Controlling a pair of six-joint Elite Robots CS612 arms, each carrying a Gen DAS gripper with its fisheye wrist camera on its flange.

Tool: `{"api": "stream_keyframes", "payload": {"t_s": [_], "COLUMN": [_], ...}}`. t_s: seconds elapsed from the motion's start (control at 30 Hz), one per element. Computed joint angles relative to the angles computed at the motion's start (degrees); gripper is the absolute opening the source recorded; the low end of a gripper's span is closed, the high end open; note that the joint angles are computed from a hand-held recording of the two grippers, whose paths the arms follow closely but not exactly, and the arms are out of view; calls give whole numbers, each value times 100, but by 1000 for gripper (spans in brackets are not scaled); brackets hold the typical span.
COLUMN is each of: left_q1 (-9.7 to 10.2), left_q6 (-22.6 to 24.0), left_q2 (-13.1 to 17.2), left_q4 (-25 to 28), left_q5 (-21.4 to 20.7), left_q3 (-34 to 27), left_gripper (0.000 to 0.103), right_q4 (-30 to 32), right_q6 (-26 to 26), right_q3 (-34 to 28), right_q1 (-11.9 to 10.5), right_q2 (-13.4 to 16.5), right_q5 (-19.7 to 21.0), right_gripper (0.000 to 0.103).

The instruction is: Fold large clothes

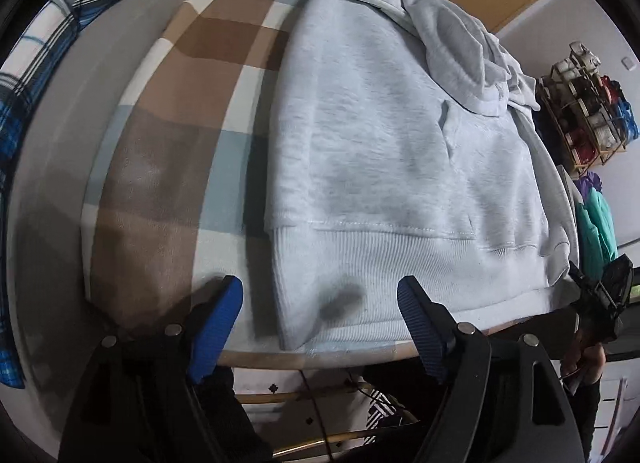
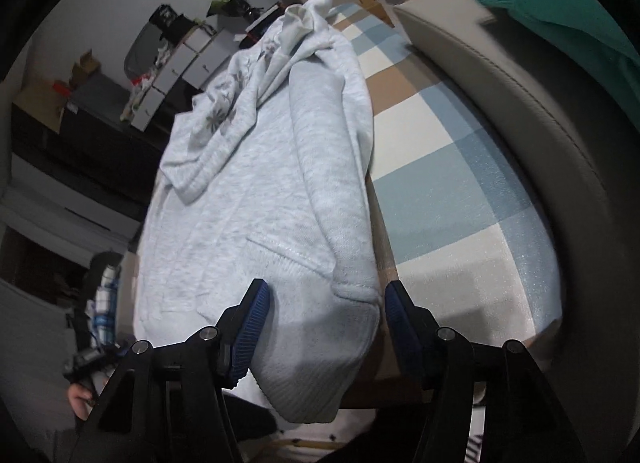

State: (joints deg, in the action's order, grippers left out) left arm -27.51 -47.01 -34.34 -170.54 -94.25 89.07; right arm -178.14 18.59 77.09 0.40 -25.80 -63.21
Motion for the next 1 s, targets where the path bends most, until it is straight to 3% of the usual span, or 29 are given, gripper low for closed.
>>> {"api": "stream_keyframes", "payload": {"t_s": [0.03, 0.07, 0.1, 0.13, 0.27, 0.37, 0.5, 0.57, 0.63, 0.7, 0.77, 0.8, 1.0], "left_q1": [-17, -28, -28, -21, -2, -45, 86, 156, 158, 177, 176, 176, 168], "left_q6": [16, 26, 33, 58, 161, 418, 210, 235, 153, 48, -143, -215, -445], "left_q2": [4, 12, 17, 26, 31, -64, -44, 31, 76, 134, 195, 189, 209], "left_q4": [-60, -241, -192, -139, -562, -917, -1681, -1670, -1307, -1040, -911, -871, -798], "left_q5": [72, 138, 182, 189, 66, 108, -350, -621, -618, -767, -864, -855, -676], "left_q3": [9, 42, 28, 4, 82, 241, 377, 267, 101, -36, -123, -107, -110], "left_gripper": [67, 25, 3, 0, 0, 0, 0, 0, 1, 14, 53, 61, 67], "right_q4": [18, 49, 77, 99, -78, -162, -62, -178, -202, -208, -196, -198, -251], "right_q6": [-7, 20, 29, 19, -241, -522, -323, -261, -300, -342, -363, -364, -506], "right_q3": [-18, -24, -23, -24, 106, 193, 247, 270, 270, 273, 267, 263, 249], "right_q1": [-1, -12, -16, -7, 21, 28, -9, -21, -9, 8, 20, 24, 28], "right_q2": [11, 15, 11, -2, -114, -151, -120, -99, -111, -129, -140, -142, -127], "right_q5": [108, 220, 235, 203, -91, -269, -313, -255, -247, -275, -264, -258, -200], "right_gripper": [45, 40, 32, 27, 12, 10, 9, 9, 9, 9, 10, 10, 10]}}
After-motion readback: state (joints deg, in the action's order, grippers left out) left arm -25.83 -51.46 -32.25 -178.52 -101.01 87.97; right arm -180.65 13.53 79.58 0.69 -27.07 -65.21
